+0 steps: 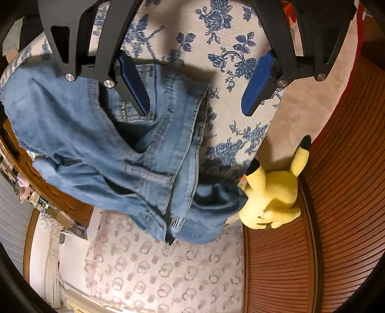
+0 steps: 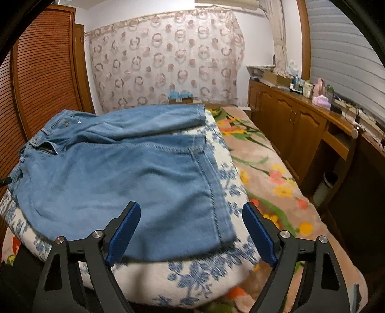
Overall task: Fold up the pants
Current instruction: 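Lower both tools to the jeans and close each on a leg hem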
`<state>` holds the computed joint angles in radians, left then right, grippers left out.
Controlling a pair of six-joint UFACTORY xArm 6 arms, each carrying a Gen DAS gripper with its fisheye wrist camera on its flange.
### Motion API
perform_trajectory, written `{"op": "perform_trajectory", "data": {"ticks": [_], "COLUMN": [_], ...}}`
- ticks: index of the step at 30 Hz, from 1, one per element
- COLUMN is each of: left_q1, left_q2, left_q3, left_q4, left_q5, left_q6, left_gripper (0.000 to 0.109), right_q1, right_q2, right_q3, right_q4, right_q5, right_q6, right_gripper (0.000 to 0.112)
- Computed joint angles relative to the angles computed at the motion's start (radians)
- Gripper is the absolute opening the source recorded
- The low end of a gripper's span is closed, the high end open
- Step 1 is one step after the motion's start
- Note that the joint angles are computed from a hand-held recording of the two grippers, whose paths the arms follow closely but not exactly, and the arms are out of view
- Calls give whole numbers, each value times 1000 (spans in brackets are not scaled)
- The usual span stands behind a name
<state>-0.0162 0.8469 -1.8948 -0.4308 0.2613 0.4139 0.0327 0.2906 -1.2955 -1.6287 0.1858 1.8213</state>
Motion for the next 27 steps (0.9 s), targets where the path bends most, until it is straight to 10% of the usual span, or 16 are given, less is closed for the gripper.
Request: {"op": "perform_trajectory", "data": {"ticks": [11,27], "left_q1": [3,4], "left_q2": [36,77], "left_q3": [-31,-95], "left_q4": [105,-6], "left_q5": [31,56], "left_q6": [-79,43], "left_gripper": [79,59], "right_q1": [-43,-58], "right_q2": [-42,-21], "right_q3": [69,46], "right_q4": [306,190], "right_q5": [-75,-92], "right_q6": [-287,-205], "right_gripper": [74,24]}}
